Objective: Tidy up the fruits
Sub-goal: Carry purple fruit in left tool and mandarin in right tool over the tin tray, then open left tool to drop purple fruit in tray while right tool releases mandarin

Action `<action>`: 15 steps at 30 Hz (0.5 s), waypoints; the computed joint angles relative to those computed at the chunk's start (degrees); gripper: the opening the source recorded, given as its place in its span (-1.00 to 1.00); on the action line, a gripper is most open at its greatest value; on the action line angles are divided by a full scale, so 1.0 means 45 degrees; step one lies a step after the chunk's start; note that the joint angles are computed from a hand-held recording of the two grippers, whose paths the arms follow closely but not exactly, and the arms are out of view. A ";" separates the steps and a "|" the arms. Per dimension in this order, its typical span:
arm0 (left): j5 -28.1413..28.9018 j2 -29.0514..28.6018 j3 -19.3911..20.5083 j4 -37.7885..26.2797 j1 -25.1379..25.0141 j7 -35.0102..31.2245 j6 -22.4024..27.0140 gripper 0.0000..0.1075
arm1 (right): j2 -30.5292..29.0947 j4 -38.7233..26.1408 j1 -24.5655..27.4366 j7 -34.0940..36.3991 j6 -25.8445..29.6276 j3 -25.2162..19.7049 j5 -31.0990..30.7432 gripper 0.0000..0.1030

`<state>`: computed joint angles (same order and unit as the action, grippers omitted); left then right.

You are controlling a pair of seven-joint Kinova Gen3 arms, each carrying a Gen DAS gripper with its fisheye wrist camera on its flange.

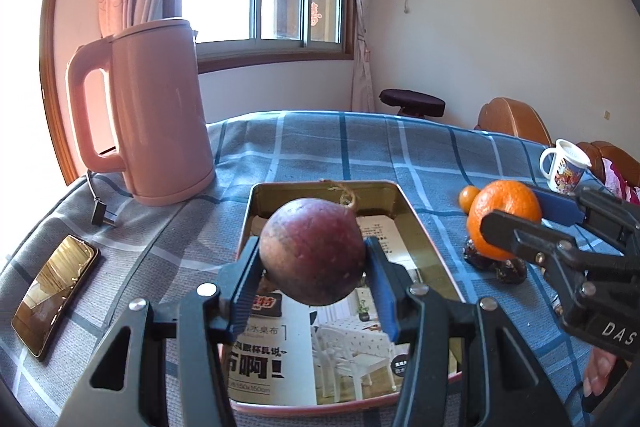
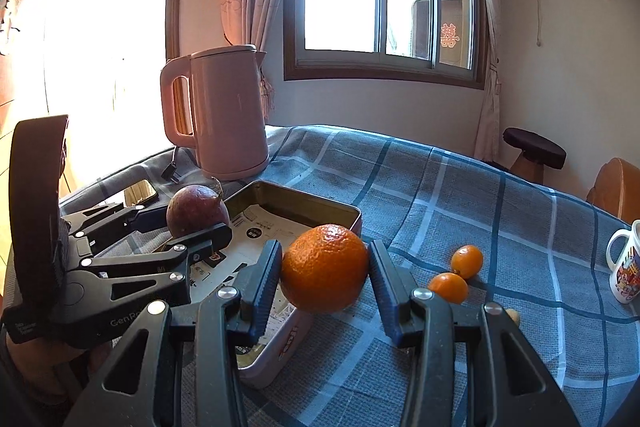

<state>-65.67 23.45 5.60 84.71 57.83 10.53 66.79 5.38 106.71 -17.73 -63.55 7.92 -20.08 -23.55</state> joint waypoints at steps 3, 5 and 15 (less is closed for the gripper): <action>0.0129 -0.0108 -0.0008 0.0141 -0.0143 -0.0003 -0.0023 -0.03 | 0.0244 -0.0227 -0.0228 -0.0207 0.0103 0.0066 0.0228 -0.10; 0.0214 -0.0183 0.0006 0.0252 -0.0257 0.0027 -0.0083 -0.03 | 0.0439 -0.0406 -0.0185 -0.0210 0.0227 -0.0077 0.0222 -0.10; 0.0532 -0.0403 0.0130 0.0702 -0.0727 0.0050 -0.0527 -0.03 | 0.1175 -0.1071 -0.1829 -0.2343 0.0778 0.1004 0.2454 -0.09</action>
